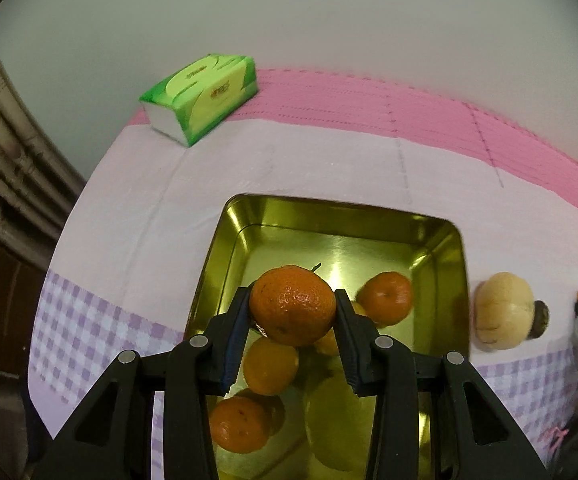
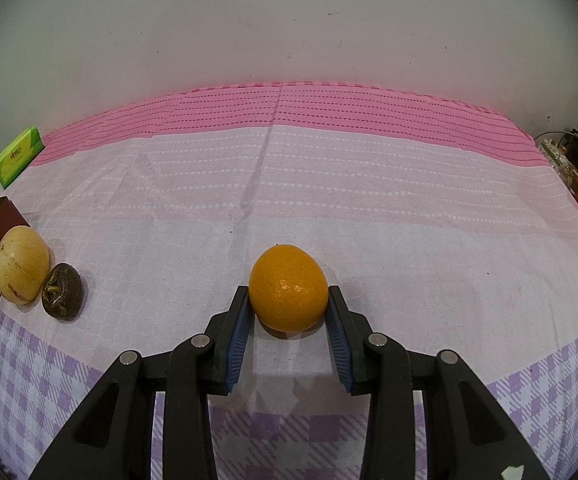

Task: Organize fruits
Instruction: 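Carry the mandarin over the gold tray with the left gripper and lower it, then open the left gripper to release the mandarin into the tray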

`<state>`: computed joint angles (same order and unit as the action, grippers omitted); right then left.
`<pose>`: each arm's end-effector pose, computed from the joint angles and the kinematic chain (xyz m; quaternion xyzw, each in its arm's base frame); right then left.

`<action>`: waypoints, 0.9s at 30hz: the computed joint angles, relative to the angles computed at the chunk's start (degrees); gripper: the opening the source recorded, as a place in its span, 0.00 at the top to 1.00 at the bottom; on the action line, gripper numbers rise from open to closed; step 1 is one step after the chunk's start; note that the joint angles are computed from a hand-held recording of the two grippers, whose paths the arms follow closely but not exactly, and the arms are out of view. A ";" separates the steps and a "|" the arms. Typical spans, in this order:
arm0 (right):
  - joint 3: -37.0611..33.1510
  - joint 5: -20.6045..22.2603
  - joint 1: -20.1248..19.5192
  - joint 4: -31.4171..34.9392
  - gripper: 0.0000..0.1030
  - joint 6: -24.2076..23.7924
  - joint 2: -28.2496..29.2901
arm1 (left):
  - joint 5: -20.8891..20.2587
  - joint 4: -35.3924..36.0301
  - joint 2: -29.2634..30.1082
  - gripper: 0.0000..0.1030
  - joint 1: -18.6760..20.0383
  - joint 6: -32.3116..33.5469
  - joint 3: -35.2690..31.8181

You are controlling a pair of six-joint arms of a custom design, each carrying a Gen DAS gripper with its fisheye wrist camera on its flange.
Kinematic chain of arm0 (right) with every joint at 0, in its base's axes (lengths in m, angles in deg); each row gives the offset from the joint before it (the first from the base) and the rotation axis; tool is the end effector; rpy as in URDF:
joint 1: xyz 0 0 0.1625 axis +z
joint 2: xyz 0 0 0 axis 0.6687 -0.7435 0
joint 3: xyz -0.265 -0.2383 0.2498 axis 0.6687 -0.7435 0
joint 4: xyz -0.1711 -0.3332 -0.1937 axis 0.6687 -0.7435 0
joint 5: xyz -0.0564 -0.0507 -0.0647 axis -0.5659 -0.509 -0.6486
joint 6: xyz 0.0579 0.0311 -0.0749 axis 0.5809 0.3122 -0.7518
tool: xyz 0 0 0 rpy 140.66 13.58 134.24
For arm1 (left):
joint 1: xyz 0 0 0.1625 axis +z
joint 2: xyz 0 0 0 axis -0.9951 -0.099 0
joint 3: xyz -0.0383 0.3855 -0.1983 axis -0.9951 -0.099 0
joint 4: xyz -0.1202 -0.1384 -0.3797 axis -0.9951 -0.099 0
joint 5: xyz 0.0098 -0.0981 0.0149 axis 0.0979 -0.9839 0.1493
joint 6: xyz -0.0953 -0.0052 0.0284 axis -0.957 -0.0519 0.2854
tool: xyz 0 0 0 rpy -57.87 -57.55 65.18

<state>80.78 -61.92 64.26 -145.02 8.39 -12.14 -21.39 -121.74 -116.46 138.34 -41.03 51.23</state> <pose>0.1520 -0.3296 0.0949 -0.0003 -0.8626 0.3264 0.3866 -0.0608 -0.4439 0.2600 0.1179 0.8916 -0.1996 0.3890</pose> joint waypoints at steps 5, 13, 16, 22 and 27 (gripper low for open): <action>-0.04 -0.03 0.08 0.36 0.66 0.06 -0.22 | -0.11 0.55 0.48 0.60 1.06 -0.60 0.08; -0.07 -0.09 0.13 0.45 0.66 0.09 -0.24 | 0.18 1.41 1.31 0.60 1.87 -0.96 -0.30; -0.10 -0.11 0.14 0.44 0.66 0.08 -0.21 | 0.13 1.21 1.54 0.60 2.27 -0.77 -0.30; -0.14 -0.13 0.16 0.50 0.66 0.06 -0.21 | 0.08 1.46 1.66 0.59 2.40 -0.80 -0.41; -0.19 -0.19 0.16 0.48 0.66 -0.05 -0.16 | 0.12 1.67 1.93 0.59 2.65 -0.67 -0.72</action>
<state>80.59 -62.11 64.41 -144.54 8.35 -12.30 -21.27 -120.06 -114.53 141.00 -41.70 50.51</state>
